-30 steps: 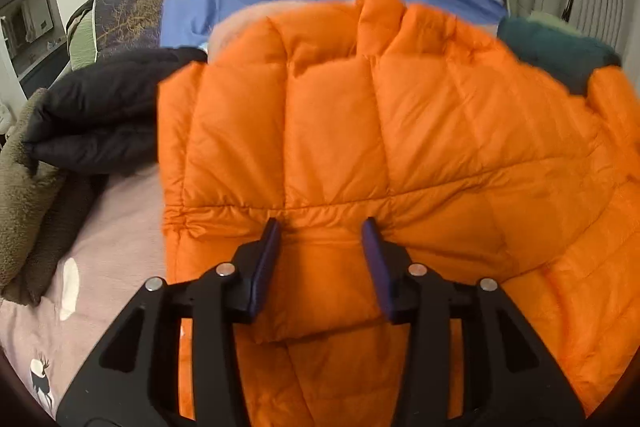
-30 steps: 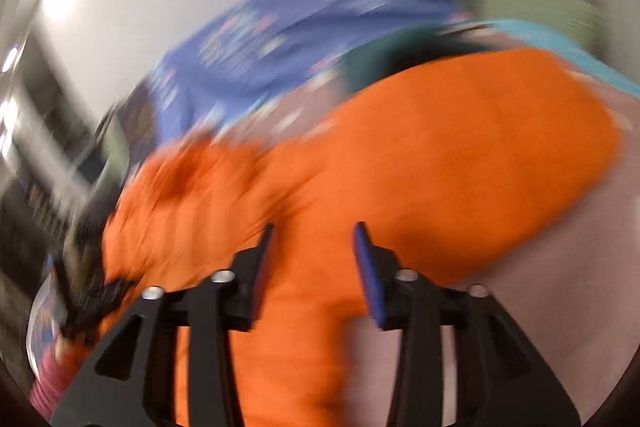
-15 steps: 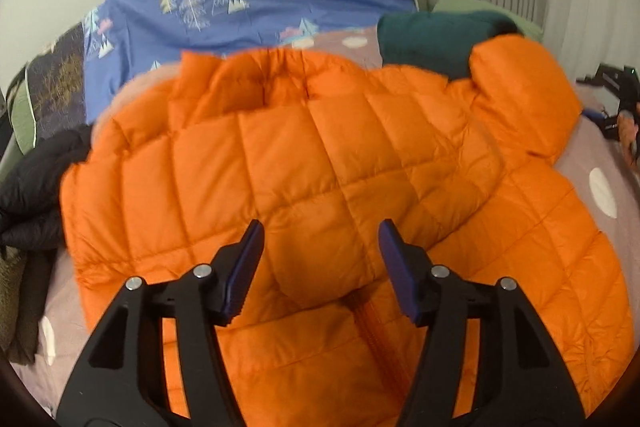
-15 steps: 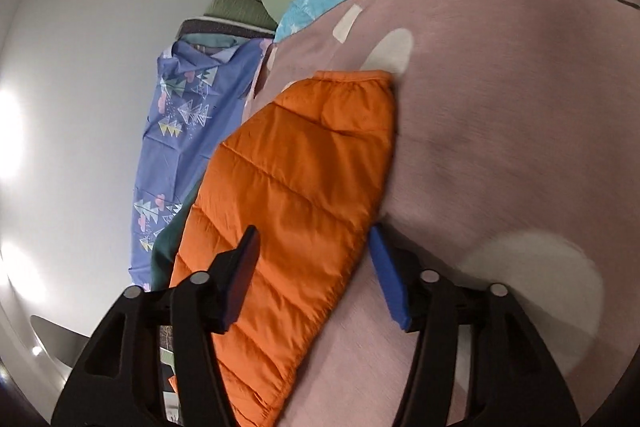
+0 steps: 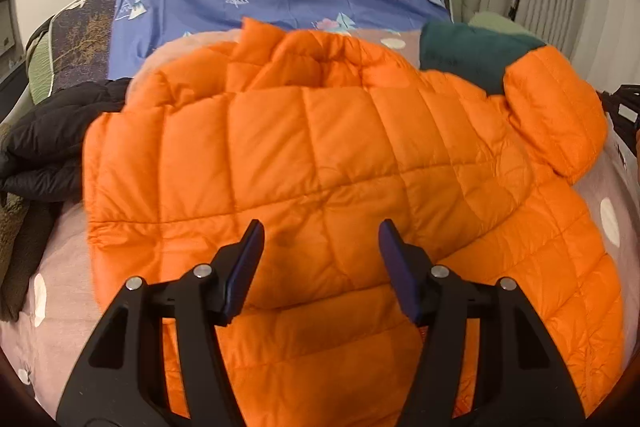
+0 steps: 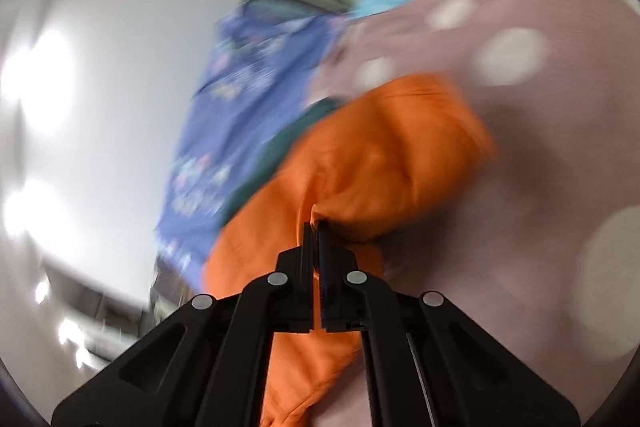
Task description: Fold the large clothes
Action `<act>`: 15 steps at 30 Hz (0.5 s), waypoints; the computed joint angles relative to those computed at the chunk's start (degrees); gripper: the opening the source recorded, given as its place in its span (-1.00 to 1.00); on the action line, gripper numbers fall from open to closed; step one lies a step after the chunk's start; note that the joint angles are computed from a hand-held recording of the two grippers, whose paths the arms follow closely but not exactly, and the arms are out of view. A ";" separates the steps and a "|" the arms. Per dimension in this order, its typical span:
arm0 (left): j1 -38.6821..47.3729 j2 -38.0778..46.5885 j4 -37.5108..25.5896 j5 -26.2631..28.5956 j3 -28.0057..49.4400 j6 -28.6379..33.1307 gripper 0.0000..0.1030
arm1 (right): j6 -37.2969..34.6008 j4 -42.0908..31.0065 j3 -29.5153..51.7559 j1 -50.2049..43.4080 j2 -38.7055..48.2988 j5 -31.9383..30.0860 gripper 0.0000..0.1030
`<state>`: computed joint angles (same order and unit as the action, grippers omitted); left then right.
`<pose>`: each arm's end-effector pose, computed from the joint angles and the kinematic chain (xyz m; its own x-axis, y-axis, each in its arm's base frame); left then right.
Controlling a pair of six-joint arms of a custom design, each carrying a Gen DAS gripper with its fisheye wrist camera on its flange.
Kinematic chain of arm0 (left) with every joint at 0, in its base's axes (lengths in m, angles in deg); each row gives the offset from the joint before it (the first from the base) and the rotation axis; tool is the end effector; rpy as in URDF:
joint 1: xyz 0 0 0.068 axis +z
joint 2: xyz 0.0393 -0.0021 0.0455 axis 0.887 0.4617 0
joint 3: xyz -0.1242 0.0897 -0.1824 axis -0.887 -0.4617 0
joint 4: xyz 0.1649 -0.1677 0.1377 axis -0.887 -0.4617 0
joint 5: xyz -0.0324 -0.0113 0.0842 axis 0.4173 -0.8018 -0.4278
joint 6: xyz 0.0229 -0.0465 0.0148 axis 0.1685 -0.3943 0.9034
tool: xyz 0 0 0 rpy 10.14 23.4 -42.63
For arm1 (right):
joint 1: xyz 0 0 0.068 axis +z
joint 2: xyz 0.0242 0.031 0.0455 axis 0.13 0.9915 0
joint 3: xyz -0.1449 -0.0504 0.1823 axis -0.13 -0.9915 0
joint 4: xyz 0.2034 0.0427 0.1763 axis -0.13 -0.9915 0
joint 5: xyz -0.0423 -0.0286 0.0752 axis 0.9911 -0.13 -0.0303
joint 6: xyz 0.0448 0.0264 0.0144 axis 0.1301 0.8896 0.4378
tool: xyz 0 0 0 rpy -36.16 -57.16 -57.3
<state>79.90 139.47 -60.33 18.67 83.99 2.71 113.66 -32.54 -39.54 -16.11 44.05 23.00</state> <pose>0.3031 0.0819 0.1503 -0.7190 0.1247 -0.6837 0.1997 0.9793 -0.0314 0.3159 -0.1124 0.1174 -0.4711 0.7625 -0.4434 0.1205 0.5536 0.8240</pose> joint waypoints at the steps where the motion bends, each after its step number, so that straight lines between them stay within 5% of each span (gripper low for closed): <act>1: 0.56 -0.49 -0.33 0.59 0.00 -0.31 0.17 | -0.72 -0.54 -0.21 2.73 -1.65 -0.41 -0.97; 8: 6.00 -6.23 -3.11 5.95 -1.52 -0.07 0.18 | -4.94 -1.69 -0.02 22.31 -6.37 0.05 -0.97; 15: 12.68 -7.63 -6.26 11.00 -0.03 -0.58 0.35 | -16.97 -11.09 8.10 46.90 -0.49 12.53 -0.96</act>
<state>92.59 131.84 -66.59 29.67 83.96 2.12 96.69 -43.63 -31.44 30.79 43.56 35.53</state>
